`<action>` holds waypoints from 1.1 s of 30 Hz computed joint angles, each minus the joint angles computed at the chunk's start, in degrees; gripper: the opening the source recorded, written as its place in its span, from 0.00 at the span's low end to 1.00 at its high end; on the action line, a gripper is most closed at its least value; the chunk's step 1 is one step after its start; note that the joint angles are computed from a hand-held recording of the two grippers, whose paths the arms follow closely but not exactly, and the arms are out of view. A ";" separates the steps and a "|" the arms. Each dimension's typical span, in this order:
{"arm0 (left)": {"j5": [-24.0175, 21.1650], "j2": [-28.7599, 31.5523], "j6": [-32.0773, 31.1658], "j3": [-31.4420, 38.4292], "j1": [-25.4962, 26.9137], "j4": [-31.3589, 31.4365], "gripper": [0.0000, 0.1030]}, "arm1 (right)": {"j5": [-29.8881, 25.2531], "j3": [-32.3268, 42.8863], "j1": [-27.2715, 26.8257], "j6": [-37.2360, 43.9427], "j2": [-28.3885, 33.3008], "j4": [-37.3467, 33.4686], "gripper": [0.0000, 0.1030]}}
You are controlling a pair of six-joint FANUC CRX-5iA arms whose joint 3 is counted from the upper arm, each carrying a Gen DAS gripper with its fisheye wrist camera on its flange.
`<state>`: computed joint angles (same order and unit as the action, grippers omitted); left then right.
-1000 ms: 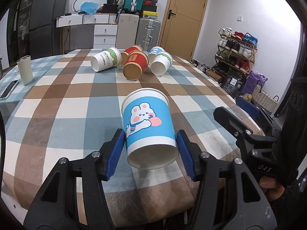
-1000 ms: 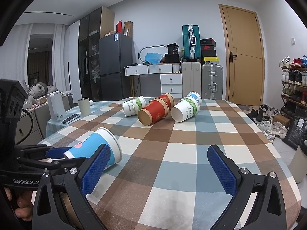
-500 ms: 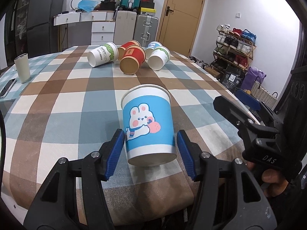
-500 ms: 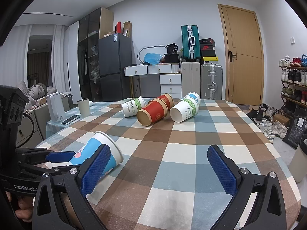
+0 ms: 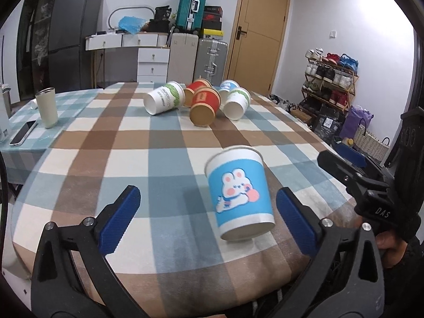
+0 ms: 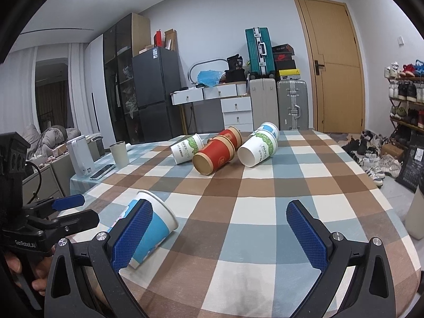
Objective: Flip cup upright
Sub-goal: 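Close the right gripper on the blue cup while the left gripper opens and releases it, then rotate the blue cup with the right gripper until its opening faces up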
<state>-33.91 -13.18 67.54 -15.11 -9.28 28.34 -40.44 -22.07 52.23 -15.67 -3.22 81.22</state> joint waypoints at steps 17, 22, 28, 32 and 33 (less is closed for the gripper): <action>2.82 -1.01 -10.11 -3.72 4.69 7.77 0.99 | 0.94 13.17 3.47 21.09 5.74 -27.99 1.00; 3.86 -1.02 -10.39 -4.21 4.92 8.15 0.99 | 0.97 18.04 3.62 27.34 7.85 -35.78 1.00; 3.60 -0.59 -9.95 -4.14 5.13 7.84 0.99 | -0.12 23.59 3.00 33.01 9.91 -45.86 0.99; 3.49 -0.32 -9.48 -3.90 4.99 7.26 0.99 | -0.32 26.75 1.87 36.71 10.85 -53.46 0.96; 3.46 -0.26 -9.31 -3.84 4.95 7.06 0.99 | -0.57 27.84 1.42 37.98 11.18 -56.17 0.96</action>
<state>-30.45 -13.44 58.23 -18.95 -4.33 35.40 -41.01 5.77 53.64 22.31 7.97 25.05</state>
